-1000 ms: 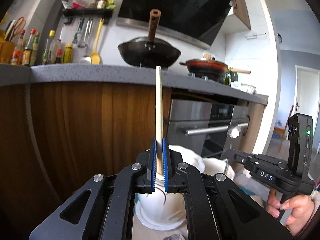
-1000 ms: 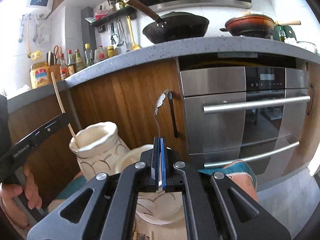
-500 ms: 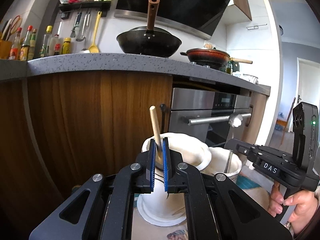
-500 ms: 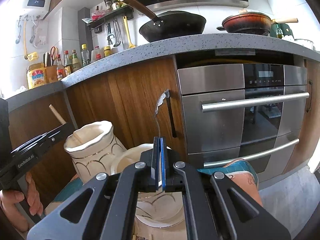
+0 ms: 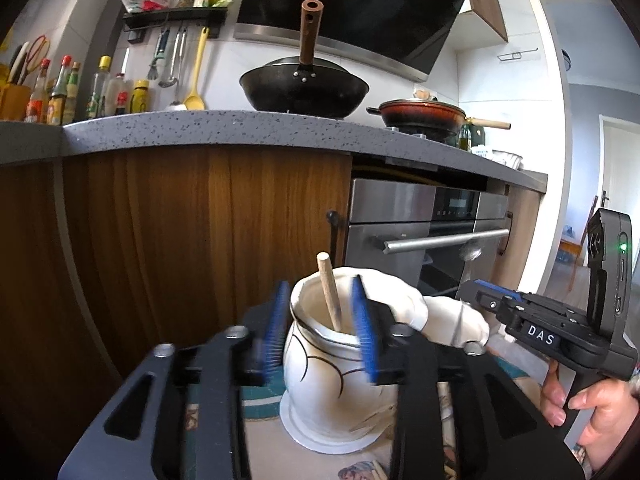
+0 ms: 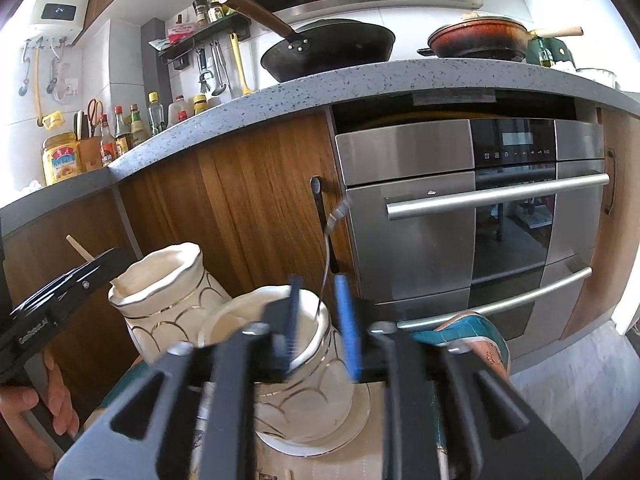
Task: Organize utensils
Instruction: 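Drop the spoon into the small holder cup with the right gripper, then lower the left gripper onto another wooden chopstick and close on it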
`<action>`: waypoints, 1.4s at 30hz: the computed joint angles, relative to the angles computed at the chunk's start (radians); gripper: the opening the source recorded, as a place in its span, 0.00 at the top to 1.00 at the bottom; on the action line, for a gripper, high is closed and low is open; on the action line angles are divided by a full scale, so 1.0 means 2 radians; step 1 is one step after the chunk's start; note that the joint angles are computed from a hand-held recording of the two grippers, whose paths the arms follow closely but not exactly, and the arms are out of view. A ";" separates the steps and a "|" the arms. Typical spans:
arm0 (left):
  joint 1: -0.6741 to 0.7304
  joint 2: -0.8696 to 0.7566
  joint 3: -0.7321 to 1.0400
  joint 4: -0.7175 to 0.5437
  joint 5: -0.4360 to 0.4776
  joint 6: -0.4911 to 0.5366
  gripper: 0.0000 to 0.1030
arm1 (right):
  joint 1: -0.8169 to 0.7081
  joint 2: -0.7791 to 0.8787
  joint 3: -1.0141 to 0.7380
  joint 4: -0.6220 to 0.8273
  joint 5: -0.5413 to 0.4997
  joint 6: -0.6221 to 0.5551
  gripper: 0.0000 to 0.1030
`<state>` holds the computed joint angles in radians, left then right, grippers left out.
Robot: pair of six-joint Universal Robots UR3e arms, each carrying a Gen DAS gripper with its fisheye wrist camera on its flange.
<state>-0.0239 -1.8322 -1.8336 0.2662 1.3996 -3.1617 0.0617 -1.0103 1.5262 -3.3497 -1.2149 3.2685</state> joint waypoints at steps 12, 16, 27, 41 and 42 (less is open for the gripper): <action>0.015 0.032 -0.048 0.046 0.019 -0.039 0.08 | -0.009 -0.051 0.074 -0.056 0.001 0.022 0.04; 0.018 0.050 -0.082 0.065 0.034 -0.046 0.05 | -0.012 -0.081 0.122 -0.079 -0.016 0.030 0.04; 0.027 0.148 -0.205 0.052 0.034 -0.042 0.05 | -0.046 -0.155 0.243 -0.102 0.009 0.060 0.04; -0.042 0.162 -0.190 -0.182 0.075 0.004 0.05 | -0.056 -0.178 0.299 -0.062 0.042 0.038 0.04; -0.044 0.160 -0.185 -0.199 0.074 0.006 0.05 | -0.056 -0.179 0.300 -0.059 0.045 0.035 0.04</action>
